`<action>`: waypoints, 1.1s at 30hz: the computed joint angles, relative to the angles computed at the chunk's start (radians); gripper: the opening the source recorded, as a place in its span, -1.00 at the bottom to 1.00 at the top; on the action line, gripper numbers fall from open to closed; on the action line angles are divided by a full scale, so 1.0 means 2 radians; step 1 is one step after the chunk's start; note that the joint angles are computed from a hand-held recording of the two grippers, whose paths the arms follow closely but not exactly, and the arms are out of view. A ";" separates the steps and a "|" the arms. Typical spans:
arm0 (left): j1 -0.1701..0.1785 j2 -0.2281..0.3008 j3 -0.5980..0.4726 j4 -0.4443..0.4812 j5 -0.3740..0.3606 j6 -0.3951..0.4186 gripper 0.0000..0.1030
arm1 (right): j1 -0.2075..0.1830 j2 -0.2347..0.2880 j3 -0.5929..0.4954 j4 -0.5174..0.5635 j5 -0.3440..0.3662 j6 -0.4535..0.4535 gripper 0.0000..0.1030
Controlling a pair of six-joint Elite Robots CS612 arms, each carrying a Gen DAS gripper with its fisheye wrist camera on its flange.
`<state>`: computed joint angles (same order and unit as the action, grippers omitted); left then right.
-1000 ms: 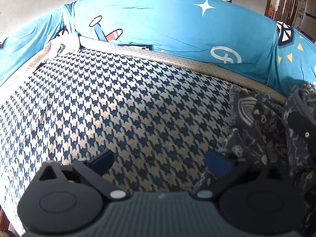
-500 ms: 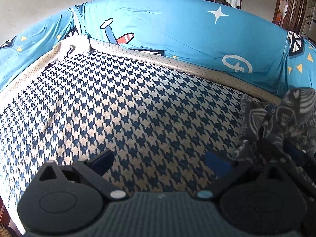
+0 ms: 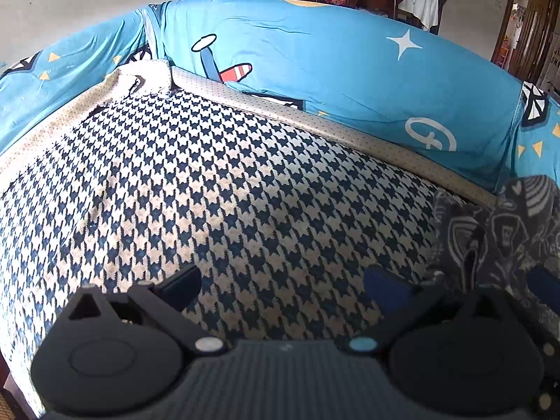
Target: Fold clothes
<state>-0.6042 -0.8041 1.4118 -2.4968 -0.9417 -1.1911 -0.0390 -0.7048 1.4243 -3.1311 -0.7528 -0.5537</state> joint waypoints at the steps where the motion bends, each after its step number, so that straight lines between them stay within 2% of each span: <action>1: 0.000 0.000 0.001 -0.008 -0.002 0.005 1.00 | -0.001 -0.003 0.003 0.000 -0.009 0.003 -0.06; 5: -0.002 0.004 -0.002 -0.031 -0.005 0.027 1.00 | -0.005 -0.016 0.016 -0.003 -0.051 0.016 -0.06; 8: -0.004 0.007 -0.005 -0.042 -0.008 0.043 1.00 | -0.012 -0.025 0.026 0.010 -0.067 0.024 -0.06; 11: -0.005 0.009 -0.008 -0.043 -0.010 0.051 1.00 | -0.020 -0.036 0.038 0.034 -0.071 0.029 0.05; 15: -0.005 0.011 -0.011 -0.045 -0.017 0.054 1.00 | -0.024 -0.039 0.045 0.040 -0.073 0.010 0.29; 21: -0.006 0.015 -0.014 -0.049 -0.025 0.070 1.00 | -0.019 -0.033 0.048 0.038 -0.084 -0.010 0.29; 23: -0.006 0.016 -0.015 -0.050 -0.025 0.073 1.00 | -0.017 -0.033 0.050 0.035 -0.081 -0.020 0.09; 25: -0.006 0.016 -0.015 -0.052 -0.025 0.074 1.00 | -0.015 -0.032 0.054 0.028 -0.080 -0.029 -0.27; 28: -0.006 0.018 -0.016 -0.052 -0.024 0.076 1.00 | -0.015 -0.032 0.055 0.033 -0.066 -0.036 -0.58; 33: -0.006 0.020 -0.019 -0.045 -0.024 0.068 1.00 | -0.013 -0.030 0.052 0.065 -0.038 -0.059 -0.59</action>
<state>-0.6172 -0.7644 1.3730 -2.5858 -0.9897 -1.0541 -0.0654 -0.7657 1.5273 -3.0010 -0.8295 -0.6713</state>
